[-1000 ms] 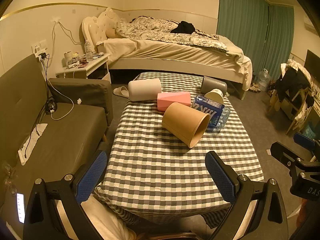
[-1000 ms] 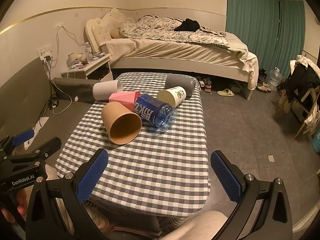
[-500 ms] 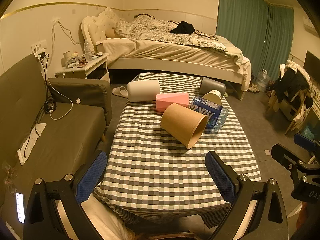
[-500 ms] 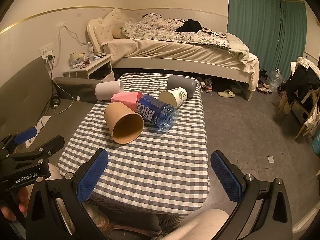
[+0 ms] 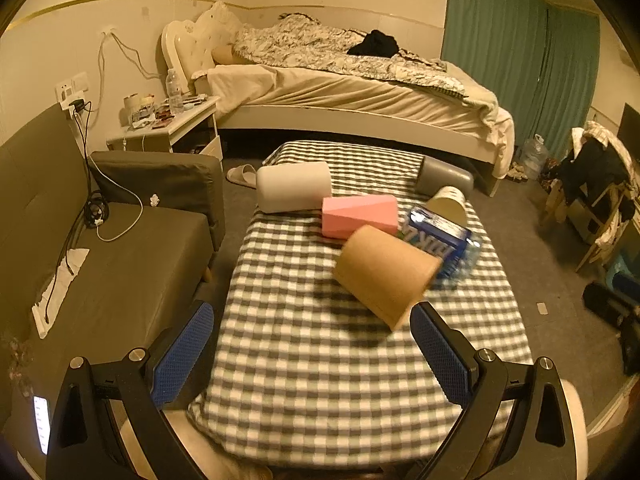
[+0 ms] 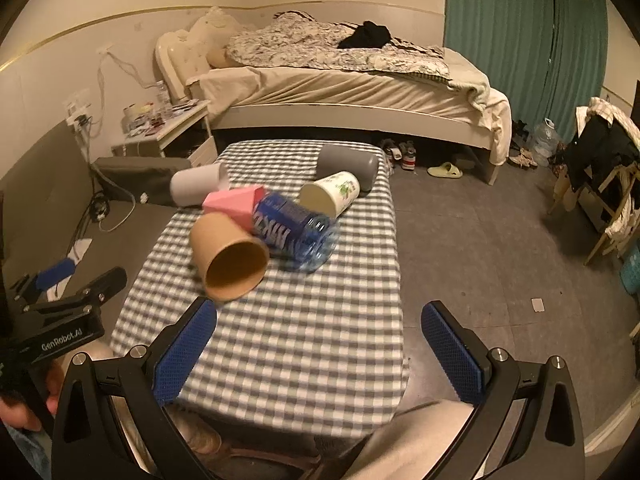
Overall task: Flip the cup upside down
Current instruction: 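Reach the right gripper to the white leaf-print cup and close on it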
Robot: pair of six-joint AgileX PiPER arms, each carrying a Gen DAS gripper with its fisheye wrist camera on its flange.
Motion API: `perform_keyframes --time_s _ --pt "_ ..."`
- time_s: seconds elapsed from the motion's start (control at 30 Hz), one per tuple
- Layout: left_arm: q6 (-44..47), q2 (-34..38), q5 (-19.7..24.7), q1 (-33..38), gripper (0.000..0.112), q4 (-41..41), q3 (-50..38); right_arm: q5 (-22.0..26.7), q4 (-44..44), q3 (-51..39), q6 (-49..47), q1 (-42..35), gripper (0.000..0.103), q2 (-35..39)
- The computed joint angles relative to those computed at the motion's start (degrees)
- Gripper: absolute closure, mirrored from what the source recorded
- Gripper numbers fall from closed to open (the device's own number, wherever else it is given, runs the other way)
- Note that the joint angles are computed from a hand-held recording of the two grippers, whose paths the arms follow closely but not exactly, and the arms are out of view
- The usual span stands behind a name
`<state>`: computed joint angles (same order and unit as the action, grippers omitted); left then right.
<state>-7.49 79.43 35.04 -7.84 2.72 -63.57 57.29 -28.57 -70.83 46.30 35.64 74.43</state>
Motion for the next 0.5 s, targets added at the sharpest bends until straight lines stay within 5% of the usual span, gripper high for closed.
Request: perform_keyframes --time_s 0.23,0.5 --pt "0.6 13.4 1.7 1.9 0.011 -0.1 -12.9 -1.8 11.8 -15.5 -12.3 -13.9 0.0 14.1" --pt "1.1 28.7 5.2 3.5 0.011 1.4 -30.3 9.3 20.0 -48.8 -19.2 -20.8 0.0 41.5"
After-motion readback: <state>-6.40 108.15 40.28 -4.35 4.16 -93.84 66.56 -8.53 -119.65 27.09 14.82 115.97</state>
